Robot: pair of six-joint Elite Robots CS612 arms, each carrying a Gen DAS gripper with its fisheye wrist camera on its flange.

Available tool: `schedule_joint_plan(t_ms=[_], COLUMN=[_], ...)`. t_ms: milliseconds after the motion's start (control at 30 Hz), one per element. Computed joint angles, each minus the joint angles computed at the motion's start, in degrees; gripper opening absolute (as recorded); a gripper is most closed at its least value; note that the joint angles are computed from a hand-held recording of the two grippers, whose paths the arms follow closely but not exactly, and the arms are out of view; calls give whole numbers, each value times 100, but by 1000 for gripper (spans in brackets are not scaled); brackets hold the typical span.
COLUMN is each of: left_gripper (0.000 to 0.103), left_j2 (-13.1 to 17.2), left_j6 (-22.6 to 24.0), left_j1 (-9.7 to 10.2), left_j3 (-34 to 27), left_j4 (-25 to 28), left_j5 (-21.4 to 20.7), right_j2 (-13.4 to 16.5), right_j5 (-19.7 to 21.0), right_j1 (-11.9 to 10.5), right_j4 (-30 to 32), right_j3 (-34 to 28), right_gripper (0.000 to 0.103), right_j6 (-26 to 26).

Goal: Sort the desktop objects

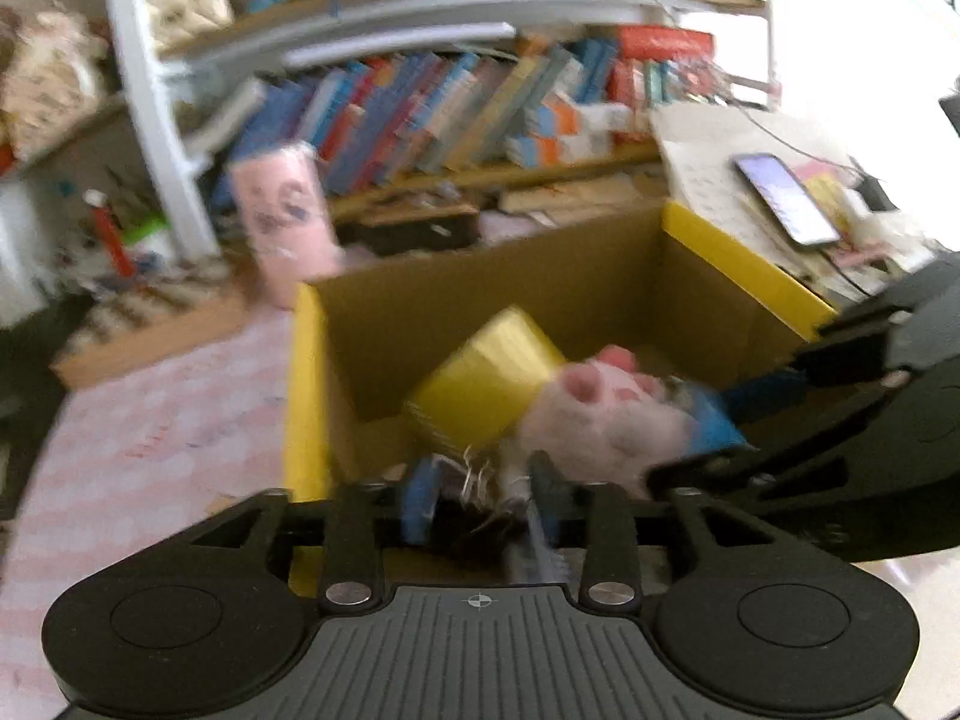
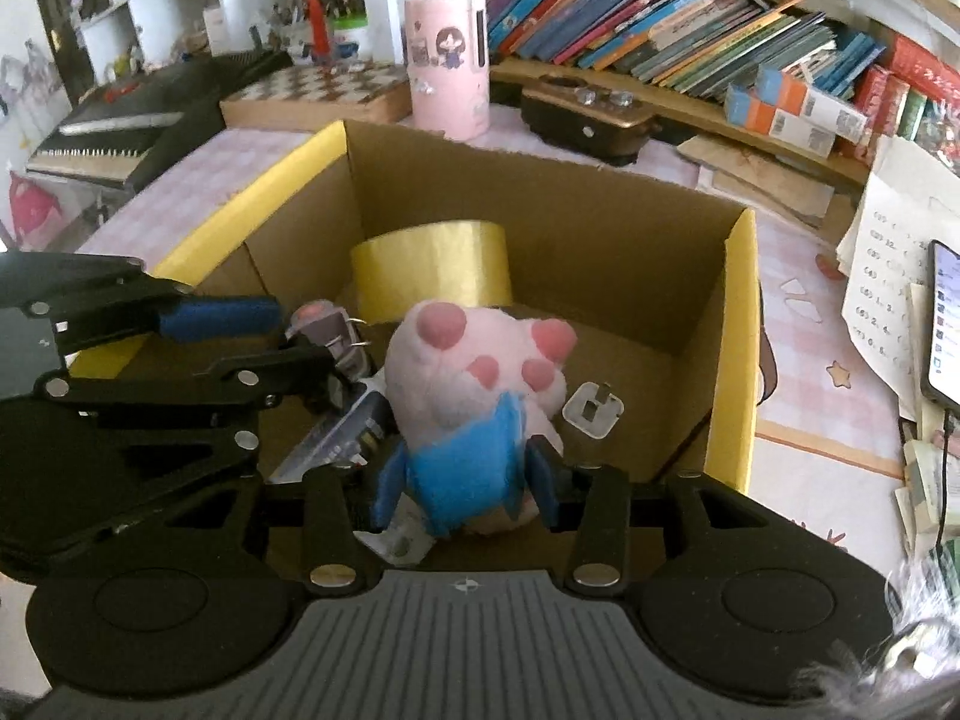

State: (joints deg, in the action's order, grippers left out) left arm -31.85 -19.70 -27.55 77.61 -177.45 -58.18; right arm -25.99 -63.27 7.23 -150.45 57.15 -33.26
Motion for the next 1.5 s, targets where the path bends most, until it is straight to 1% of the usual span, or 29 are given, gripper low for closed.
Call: schedule_joint_plan(t_ms=[33, 67, 100, 133, 167, 200, 233, 267, 300, 333, 400, 467, 567, 667, 867, 967, 1000, 1067, 1200, 1333, 1400, 1467, 1500], left_gripper=[60, 63, 64, 64, 66, 71, 83, 90, 90, 90, 94, 99, 100, 101, 101, 102, 103, 103, 103, 103, 103, 103, 103], left_j2=[-10, -23, -54, -91, -130, -162, -187, -208, -233, -268, -358, -415, -527, -656, -985, -1151, -1185, -1244, -1351, -1455, -1511, -1558, -1572], left_j6=[-41, -73, -48, -66, -103, -174, -270, -291, -263, -267, -321, -325, -349, -495, -1010, -1388, -1470, -1616, -1705, -1733, -1872, -1895, -1879], left_j1=[-34, -53, -50, -47, -56, -77, -120, -150, -173, -193, -240, -302, -395, -458, -558, -612, -631, -684, -783, -863, -903, -927, -935], left_j3=[43, 87, 174, 242, 322, 379, 441, 518, 623, 715, 903, 1070, 1368, 1685, 2394, 2743, 2834, 3012, 3311, 3566, 3666, 3757, 3790], left_j4=[-76, -180, -412, -527, -663, -736, -804, -986, -1279, -1467, -1661, -1846, -2026, -2074, -1965, -1884, -1886, -1868, -1789, -1742, -1610, -1581, -1589], left_j5=[235, 380, 332, 288, 283, 398, 627, 766, 824, 864, 1024, 1274, 1618, 1798, 1935, 1954, 1964, 2071, 2165, 2161, 2171, 2102, 2069], right_j2=[-29, -60, -104, -148, -183, -216, -257, -289, -334, -374, -440, -509, -625, -748, -977, -1105, -1140, -1209, -1331, -1418, -1452, -1480, -1494], right_j5=[47, 108, 181, 227, 199, 172, 136, 78, 27, 2, -67, -153, -276, -362, -651, -814, -828, -881, -1013, -1126, -1142, -1200, -1223], right_j1=[-13, -28, -46, -61, -66, -70, -76, -76, -80, -85, -84, -74, -40, 6, 108, 151, 159, 186, 254, 333, 362, 394, 406], right_j4=[-102, -213, -372, -569, -791, -1040, -1328, -1574, -1835, -2051, -2455, -2844, -3351, -3715, -4379, -4661, -4740, -4853, -5048, -5245, -5303, -5346, -5358], right_j3=[69, 143, 248, 361, 459, 561, 685, 787, 914, 1025, 1224, 1436, 1777, 2115, 2799, 3164, 3274, 3473, 3828, 4118, 4225, 4315, 4353], right_gripper=[46, 47, 51, 58, 62, 63, 63, 63, 63, 64, 65, 68, 68, 69, 75, 79, 81, 82, 85, 91, 92, 94, 97], right_j6=[68, 132, 209, 307, 435, 575, 724, 867, 1036, 1196, 1522, 1779, 2064, 2257, 2610, 2693, 2701, 2669, 2718, 2856, 2801, 2765, 2787])
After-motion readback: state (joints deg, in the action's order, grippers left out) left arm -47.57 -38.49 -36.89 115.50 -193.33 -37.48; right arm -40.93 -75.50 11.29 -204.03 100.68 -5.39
